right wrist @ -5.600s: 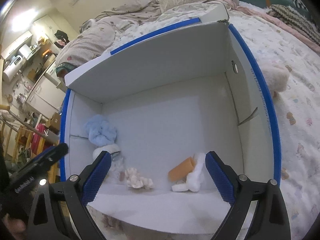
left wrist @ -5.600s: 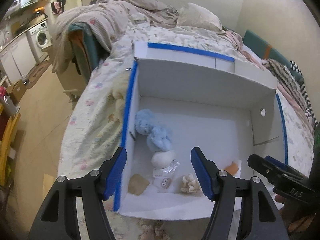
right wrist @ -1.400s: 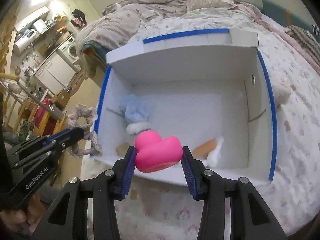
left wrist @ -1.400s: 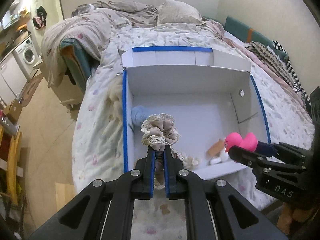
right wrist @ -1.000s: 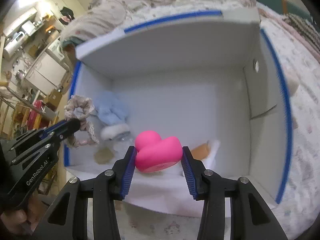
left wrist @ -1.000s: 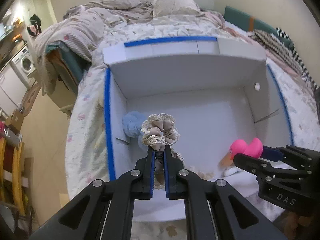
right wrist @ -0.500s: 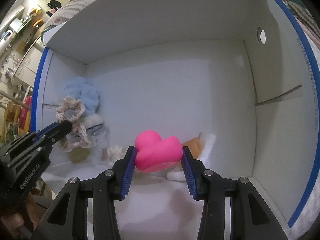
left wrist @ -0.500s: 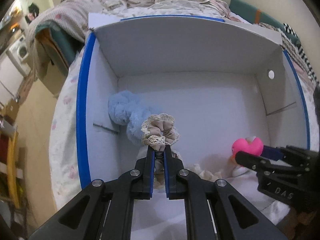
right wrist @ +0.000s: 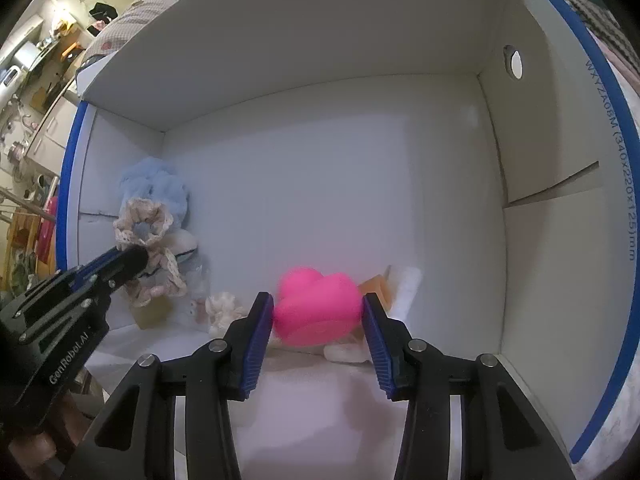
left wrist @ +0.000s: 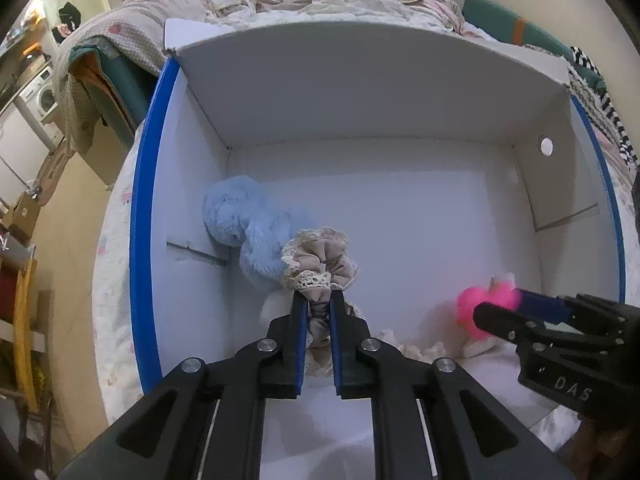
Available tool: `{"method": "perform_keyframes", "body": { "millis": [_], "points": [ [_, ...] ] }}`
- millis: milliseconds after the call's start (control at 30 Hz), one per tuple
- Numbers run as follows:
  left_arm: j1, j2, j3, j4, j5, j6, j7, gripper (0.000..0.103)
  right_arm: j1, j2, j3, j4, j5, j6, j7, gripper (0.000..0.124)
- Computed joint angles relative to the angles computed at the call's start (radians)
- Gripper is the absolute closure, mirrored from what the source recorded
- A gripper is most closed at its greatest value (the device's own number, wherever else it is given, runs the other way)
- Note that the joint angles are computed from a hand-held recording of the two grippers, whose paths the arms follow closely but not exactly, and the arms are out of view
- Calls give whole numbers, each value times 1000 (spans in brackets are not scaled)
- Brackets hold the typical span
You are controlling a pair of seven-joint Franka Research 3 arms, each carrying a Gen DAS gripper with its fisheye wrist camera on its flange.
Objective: Organize soft objects
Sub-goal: 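Carry the lace scrunchie with the left gripper while the right gripper carries the pink heart into the box, then open both grippers inside the box and lift them out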
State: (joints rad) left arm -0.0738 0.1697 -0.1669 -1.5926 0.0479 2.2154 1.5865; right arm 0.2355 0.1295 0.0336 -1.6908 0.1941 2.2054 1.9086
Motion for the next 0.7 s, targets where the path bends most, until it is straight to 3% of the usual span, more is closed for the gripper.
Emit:
{"method": "perform_keyframes", "body": {
  "millis": [233, 400, 667, 700],
  "points": [
    [1, -1, 1, 5, 2, -18, -7, 90, 2, -1, 0, -2, -2, 19, 14, 62],
    [2, -12, 3, 2, 14, -13, -7, 77, 0, 1, 1, 8, 19, 38, 8, 46],
    [21, -59, 15, -24, -26, -7, -27, 77, 18, -31, 5, -10, -40, 68, 51, 37],
    [20, -70, 17, -35, -11, -3, -47, 77, 21, -46, 6, -32, -46, 81, 61, 31]
  ]
}}
